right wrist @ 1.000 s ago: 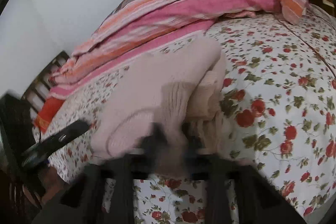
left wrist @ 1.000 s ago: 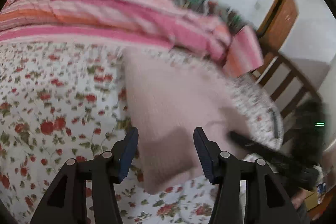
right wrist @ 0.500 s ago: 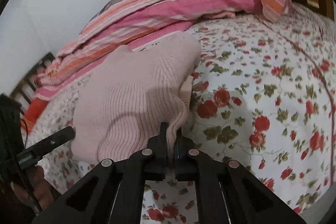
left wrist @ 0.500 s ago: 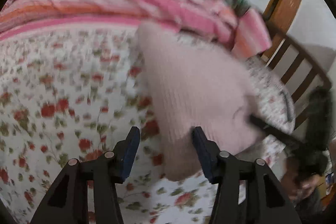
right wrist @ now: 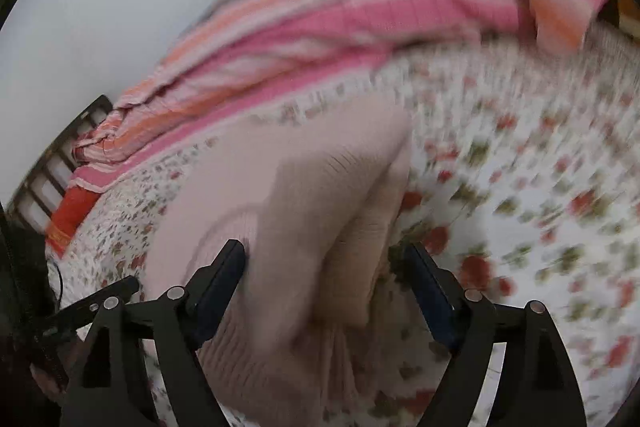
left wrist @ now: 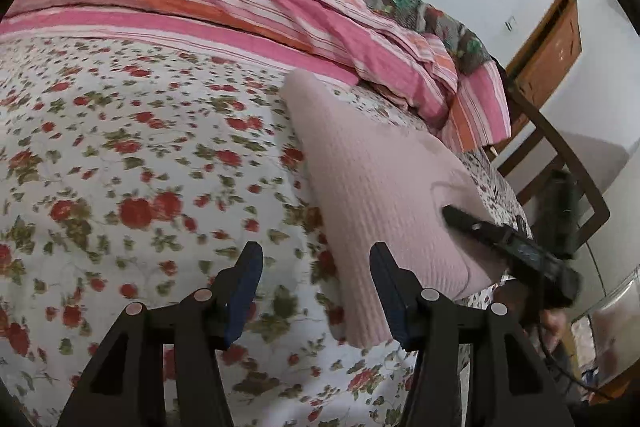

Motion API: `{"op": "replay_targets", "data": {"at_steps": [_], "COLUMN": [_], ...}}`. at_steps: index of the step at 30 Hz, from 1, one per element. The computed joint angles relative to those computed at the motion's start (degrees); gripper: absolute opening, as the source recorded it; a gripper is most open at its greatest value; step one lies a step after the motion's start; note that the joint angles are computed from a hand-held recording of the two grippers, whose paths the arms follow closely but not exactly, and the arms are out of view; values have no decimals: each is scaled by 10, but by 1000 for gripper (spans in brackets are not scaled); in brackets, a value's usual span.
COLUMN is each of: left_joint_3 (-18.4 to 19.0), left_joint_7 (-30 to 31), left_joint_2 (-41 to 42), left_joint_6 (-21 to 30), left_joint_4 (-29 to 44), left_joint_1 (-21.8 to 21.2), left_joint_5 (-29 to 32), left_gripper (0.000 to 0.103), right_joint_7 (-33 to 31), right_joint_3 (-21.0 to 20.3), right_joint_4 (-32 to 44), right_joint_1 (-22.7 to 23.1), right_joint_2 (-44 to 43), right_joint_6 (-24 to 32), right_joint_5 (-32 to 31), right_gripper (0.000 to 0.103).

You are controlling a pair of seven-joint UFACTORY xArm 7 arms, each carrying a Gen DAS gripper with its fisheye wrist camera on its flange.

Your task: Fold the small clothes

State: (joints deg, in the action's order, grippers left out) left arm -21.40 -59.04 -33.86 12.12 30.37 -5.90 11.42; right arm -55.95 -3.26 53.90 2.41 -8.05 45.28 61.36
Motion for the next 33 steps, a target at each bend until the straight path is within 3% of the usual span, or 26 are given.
{"op": "replay_targets", "data": {"at_steps": [2, 5, 10, 12, 14, 16, 23, 27, 33], "left_joint_3": [6, 25, 48, 47, 43, 40, 42, 48, 62], "left_joint_7": [1, 7, 23, 24, 24, 24, 23, 24, 16], "left_joint_2": [-16, -35, -44, -49, -58, -70, -158, -214, -273], "left_joint_6": [1, -6, -36, -36, -34, -29, 13, 43, 52], "left_joint_4": [-12, -34, -60, -65, -69, -72, -102, -127, -168], "left_joint_1": [2, -7, -23, -25, -25, -25, -29, -29, -31], "left_joint_5": [0, -12, -42, -51, -57, -60, -66, -68, -82], "left_gripper": [54, 55, 55, 55, 55, 55, 55, 55, 55], "right_joint_7": [8, -23, -20, -7, 6, 21, 52, 71, 154], "right_joint_3": [-8, 0, 16, 18, 16, 15, 11, 13, 45], "right_joint_4": [24, 30, 49, 57, 68, 80, 80, 71, 80], "right_joint_1": [-6, -18, -26, -30, -36, -43, -48, -29, 20], "right_joint_2": [39, 54, 70, 73, 77, 84, 42, -23, -68], "right_joint_6": [49, 64, 77, 94, 128, 161, 175, 117, -24], "right_joint_5": [23, 51, 24, 10, 0, 0, 32, 42, -47], "right_gripper": [87, 92, 91, 80, 58, 45, 37, 37, 36]}}
